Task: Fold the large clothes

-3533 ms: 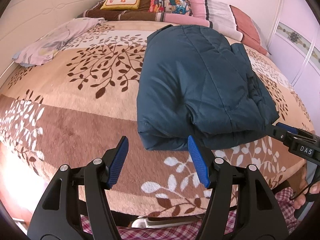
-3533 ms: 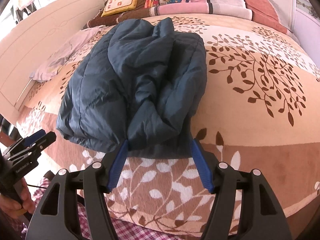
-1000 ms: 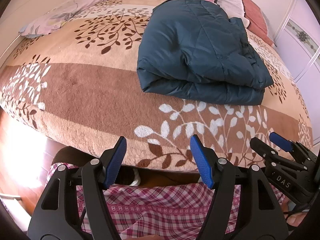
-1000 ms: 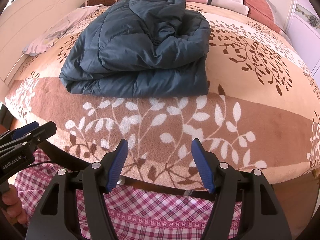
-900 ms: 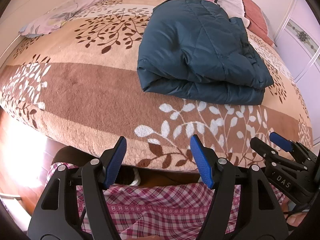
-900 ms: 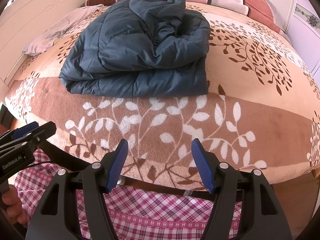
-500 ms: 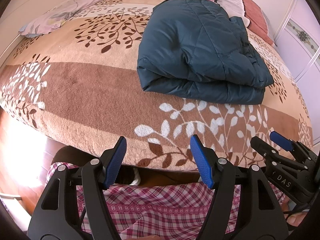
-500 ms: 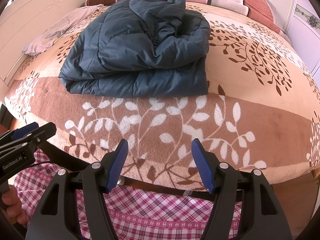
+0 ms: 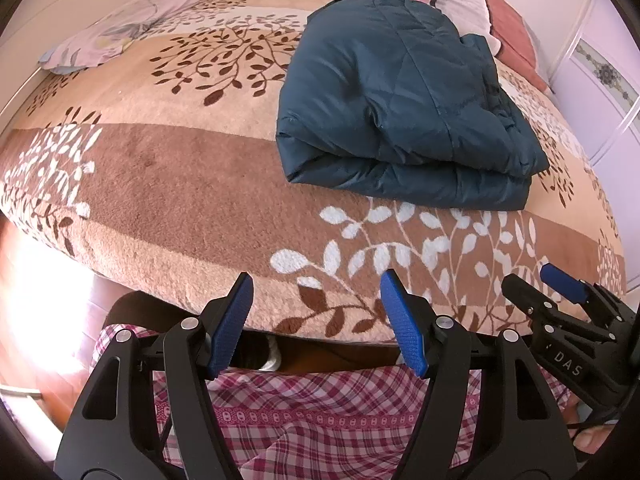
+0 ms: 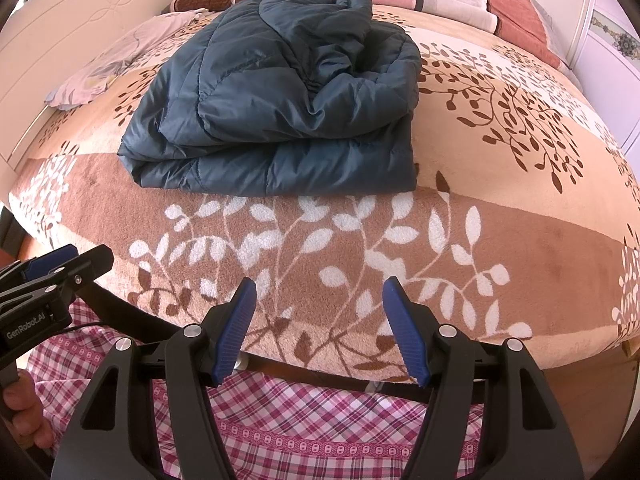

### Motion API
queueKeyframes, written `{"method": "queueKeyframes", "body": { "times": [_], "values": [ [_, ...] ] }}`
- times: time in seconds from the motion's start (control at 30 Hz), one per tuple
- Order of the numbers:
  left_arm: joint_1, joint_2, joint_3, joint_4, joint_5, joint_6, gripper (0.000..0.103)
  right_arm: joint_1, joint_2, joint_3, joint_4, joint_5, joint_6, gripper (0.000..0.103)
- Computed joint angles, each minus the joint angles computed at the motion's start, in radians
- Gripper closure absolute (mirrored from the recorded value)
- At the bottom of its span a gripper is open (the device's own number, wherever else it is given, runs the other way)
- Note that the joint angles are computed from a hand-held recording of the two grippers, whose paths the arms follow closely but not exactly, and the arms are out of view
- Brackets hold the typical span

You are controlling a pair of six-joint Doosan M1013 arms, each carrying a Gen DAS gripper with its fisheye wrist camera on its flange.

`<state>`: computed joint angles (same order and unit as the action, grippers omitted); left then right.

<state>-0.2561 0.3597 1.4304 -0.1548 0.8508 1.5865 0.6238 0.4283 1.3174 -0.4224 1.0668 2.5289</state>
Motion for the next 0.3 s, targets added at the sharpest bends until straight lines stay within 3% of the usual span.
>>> {"method": "queueKeyframes", "body": {
  "times": [0.3],
  "values": [
    [0.000, 0.005, -0.009, 0.006, 0.013, 0.001, 0.037, 0.000, 0.002, -0.003, 0.000, 0.003, -0.003, 0.038]
  ]
}}
